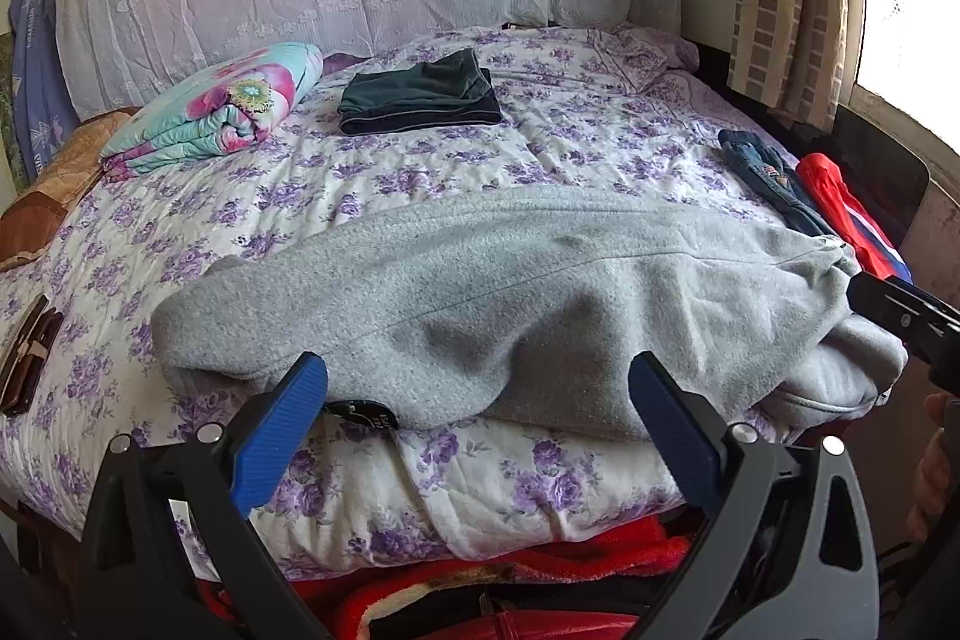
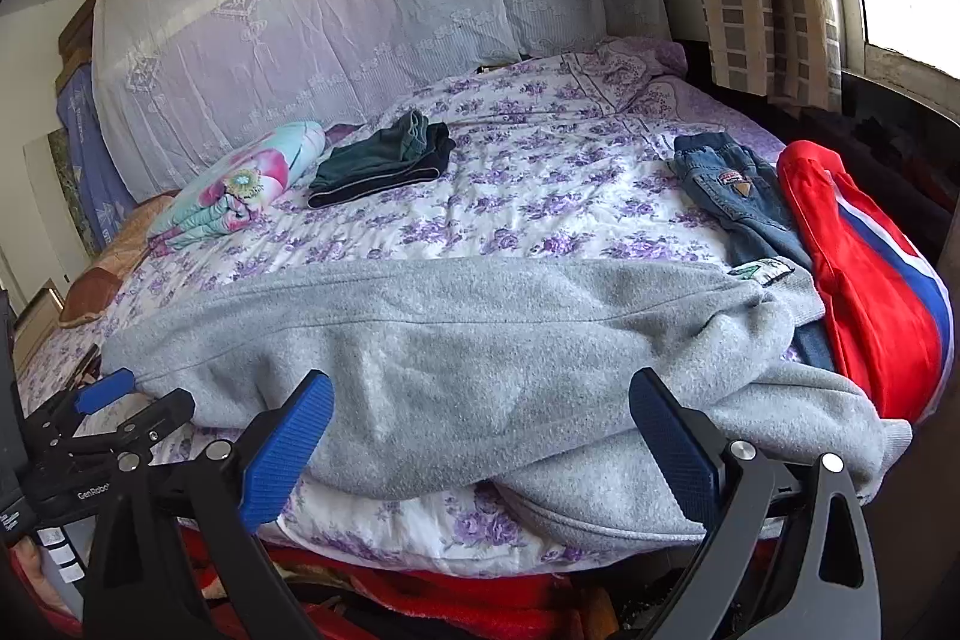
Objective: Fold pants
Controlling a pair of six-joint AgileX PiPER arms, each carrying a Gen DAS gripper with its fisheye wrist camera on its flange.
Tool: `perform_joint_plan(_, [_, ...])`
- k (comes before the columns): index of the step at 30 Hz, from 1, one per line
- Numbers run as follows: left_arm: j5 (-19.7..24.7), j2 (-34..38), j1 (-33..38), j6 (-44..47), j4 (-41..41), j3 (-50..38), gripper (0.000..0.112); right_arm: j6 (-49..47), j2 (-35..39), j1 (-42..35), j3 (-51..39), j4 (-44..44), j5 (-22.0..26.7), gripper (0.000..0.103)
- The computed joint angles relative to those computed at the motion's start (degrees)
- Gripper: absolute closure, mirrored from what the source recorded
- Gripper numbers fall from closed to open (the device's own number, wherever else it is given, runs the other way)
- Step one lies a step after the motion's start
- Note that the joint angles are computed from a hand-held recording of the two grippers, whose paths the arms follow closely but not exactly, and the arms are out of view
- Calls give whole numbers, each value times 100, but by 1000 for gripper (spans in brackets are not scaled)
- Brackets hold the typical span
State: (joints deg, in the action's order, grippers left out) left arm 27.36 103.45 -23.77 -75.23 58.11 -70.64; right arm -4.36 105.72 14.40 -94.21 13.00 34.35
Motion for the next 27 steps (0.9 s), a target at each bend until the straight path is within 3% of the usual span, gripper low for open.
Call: perform_joint_plan(27, [75,151,-102,85,-89,-154,14,-24,4,-7,-25,-10,60,4])
